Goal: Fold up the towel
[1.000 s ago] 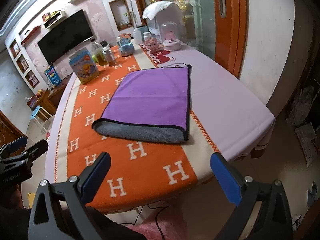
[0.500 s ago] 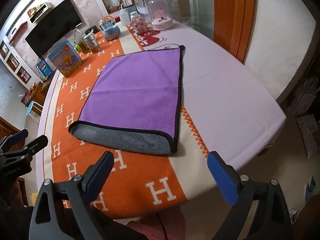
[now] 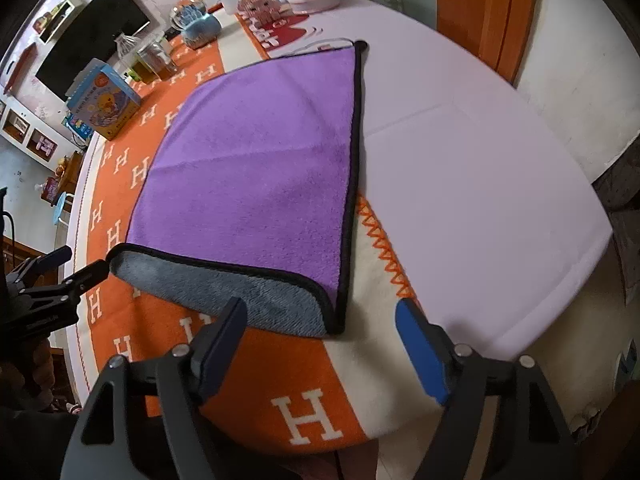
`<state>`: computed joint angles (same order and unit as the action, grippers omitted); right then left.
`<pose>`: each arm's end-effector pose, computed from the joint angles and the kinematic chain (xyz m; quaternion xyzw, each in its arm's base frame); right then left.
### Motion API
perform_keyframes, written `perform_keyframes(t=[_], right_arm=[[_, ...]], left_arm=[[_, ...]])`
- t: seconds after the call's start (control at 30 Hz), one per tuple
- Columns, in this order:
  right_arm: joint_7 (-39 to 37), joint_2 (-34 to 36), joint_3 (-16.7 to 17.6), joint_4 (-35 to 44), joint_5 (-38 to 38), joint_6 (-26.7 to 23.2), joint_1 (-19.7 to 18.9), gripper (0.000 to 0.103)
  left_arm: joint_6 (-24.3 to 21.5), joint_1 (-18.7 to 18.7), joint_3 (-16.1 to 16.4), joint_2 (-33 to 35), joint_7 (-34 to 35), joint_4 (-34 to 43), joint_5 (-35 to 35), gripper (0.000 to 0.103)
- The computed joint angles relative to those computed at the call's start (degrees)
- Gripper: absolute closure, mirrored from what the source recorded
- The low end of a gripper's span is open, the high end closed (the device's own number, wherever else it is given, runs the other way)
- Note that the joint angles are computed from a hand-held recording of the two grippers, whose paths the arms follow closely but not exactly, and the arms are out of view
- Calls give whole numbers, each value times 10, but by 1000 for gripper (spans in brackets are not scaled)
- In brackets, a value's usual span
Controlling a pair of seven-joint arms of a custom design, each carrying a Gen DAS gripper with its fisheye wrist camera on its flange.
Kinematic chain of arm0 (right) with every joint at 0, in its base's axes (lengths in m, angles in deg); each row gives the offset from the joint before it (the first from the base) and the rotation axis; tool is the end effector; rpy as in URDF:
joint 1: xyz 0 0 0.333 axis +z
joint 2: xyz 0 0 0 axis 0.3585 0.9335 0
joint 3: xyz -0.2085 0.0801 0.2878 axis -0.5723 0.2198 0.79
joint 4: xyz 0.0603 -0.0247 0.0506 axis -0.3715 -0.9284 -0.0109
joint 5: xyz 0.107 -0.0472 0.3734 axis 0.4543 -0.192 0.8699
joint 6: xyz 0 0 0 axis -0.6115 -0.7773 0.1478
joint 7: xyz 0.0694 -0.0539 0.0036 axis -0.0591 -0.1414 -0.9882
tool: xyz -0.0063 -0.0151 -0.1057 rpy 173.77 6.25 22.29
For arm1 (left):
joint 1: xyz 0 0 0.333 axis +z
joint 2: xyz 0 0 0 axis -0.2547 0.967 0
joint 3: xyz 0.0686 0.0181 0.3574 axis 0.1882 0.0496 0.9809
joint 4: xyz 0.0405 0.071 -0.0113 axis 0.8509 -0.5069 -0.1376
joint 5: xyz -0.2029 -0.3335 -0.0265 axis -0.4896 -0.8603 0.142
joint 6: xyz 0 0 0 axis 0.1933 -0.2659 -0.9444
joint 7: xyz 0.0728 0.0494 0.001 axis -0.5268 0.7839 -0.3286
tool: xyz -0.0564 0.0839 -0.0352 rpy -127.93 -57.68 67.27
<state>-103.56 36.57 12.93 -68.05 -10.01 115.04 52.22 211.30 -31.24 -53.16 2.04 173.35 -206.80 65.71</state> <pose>0.3701 0.3554 0.4033 -0.4124 0.8913 -0.0926 0.1643 0.5711 -0.2569 0.4120 -0.3733 0.9133 -0.1253 0.1040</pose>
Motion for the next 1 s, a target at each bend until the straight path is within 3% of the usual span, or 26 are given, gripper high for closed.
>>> perform_keyframes(t=[0.47, 1.0], right_arm=[[-29, 26, -16, -36, 52, 113, -22, 52], [-63, 39, -15, -32, 74, 131, -23, 79]], left_arm=[[-56, -21, 15, 66, -16, 61, 21, 5], [-61, -19, 14, 67, -5, 59, 10, 44]])
